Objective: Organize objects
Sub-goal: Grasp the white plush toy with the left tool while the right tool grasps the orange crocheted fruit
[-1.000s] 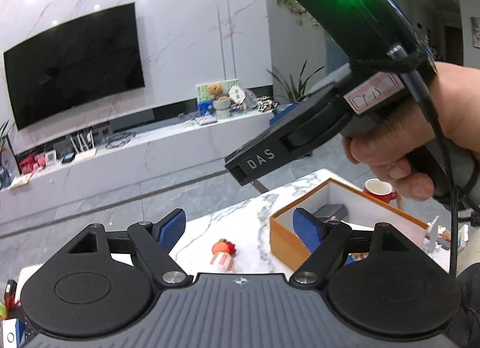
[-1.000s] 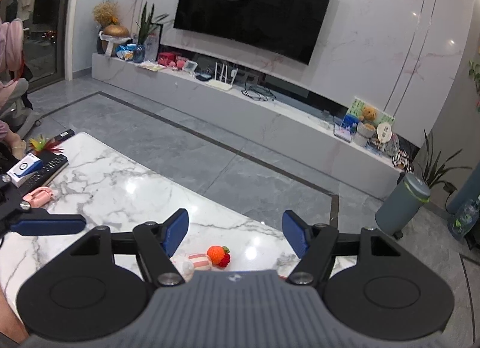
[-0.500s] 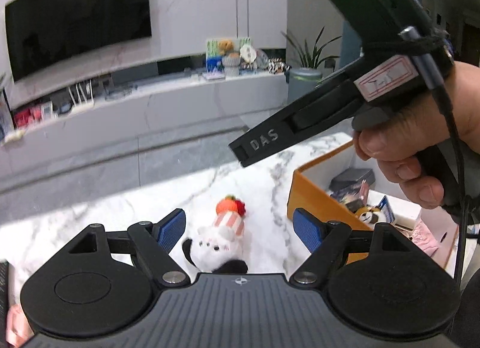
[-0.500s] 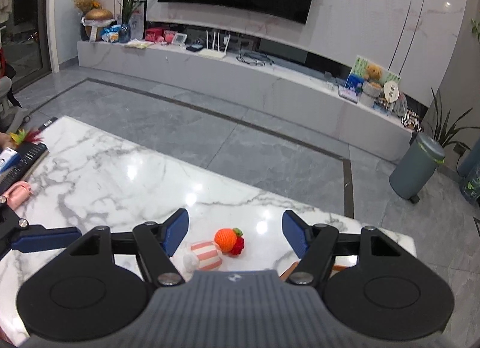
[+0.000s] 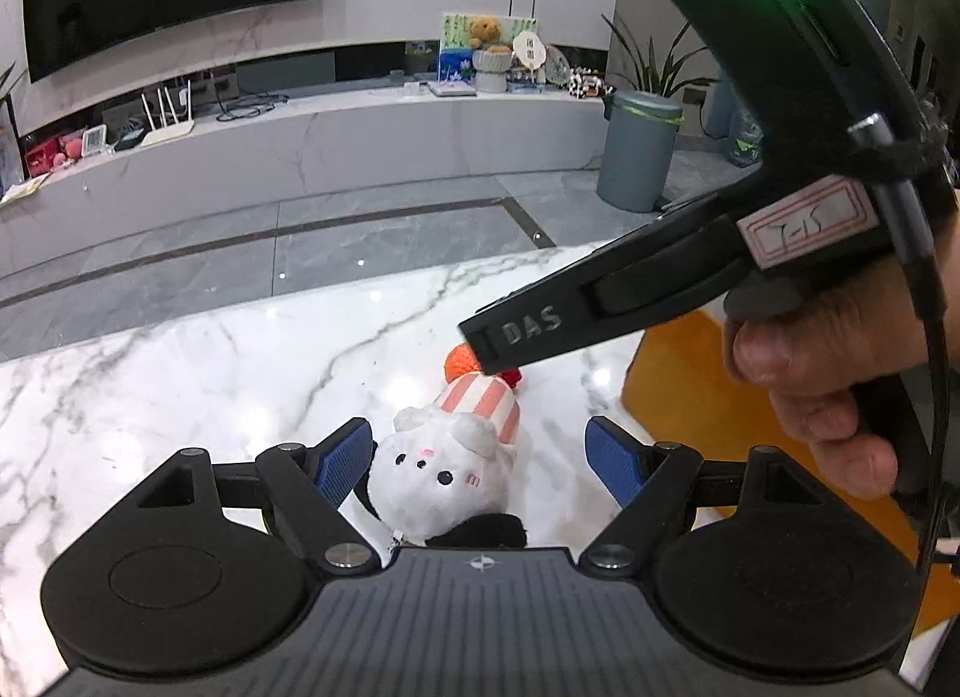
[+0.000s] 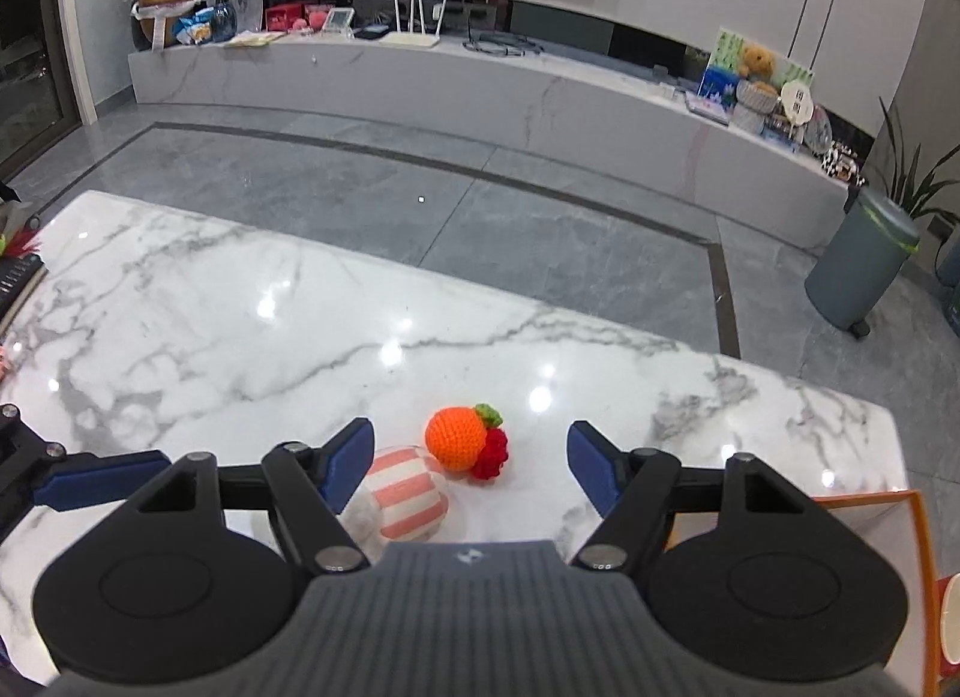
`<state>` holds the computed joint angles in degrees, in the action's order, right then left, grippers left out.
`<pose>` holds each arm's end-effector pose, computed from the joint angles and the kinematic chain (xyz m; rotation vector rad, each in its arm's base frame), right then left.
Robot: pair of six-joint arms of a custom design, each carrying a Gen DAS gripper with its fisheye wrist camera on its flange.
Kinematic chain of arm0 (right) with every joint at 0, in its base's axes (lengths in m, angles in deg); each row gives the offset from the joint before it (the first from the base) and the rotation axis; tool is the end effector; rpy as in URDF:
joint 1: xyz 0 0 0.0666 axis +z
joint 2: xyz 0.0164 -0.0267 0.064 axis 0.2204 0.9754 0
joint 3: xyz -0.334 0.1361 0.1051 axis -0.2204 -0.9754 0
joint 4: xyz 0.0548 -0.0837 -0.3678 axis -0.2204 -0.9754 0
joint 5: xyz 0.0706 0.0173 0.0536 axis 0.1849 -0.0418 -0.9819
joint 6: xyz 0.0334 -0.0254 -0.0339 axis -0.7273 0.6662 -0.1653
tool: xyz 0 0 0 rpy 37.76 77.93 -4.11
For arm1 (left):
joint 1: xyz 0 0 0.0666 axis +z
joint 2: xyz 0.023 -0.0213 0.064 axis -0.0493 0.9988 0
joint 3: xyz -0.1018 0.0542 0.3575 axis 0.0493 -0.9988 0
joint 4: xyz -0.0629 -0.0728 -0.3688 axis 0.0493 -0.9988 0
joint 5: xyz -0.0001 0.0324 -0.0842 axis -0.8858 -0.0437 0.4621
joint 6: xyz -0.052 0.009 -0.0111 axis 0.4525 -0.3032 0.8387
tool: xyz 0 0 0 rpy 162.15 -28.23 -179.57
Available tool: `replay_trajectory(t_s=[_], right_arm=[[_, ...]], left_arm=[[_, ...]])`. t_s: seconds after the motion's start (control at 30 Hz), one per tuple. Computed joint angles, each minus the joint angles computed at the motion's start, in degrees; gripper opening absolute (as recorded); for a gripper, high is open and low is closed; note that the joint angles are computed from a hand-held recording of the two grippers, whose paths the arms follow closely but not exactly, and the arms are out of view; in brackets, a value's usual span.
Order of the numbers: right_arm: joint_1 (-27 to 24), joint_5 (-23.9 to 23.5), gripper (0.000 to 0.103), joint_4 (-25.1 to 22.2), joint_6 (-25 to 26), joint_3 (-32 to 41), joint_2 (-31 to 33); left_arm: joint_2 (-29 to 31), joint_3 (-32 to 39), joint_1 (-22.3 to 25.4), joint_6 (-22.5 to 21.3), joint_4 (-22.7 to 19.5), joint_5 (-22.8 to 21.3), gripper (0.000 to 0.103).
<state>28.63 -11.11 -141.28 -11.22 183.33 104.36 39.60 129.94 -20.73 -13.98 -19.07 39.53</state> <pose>0.6320 0.1680 0.3650 0.0802 2.4121 -0.1609 0.5828 -0.2020 0.3272 0.8527 2.1958 -0.4399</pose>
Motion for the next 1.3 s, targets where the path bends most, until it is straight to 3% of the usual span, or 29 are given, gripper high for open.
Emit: replay_trajectory(t_s=[0.43,0.67,1.03,1.3], right_arm=[[-1.4,-1.3,0.073,-1.0,-0.8,5.9,8.6],[-1.4,-1.8,0.072,-2.6,-1.6,9.7,12.5],[-1.4,-1.5,0.072,-3.0,-4.4,10.2,13.5],[-2.5,-4.8,0.072,-4.2,-9.3,10.8,14.2]], left_arm=[[5.9,4.1,0.5,2.1,-2.1,0.3,0.089],[7.5,4.4,1.3,4.1,-3.2,1.3,0.081],[7.0,2.4,1.5,5.0,-0.4,2.8,0.082],[6.0,0.0,1.5,5.6,2.1,3.0,0.077]])
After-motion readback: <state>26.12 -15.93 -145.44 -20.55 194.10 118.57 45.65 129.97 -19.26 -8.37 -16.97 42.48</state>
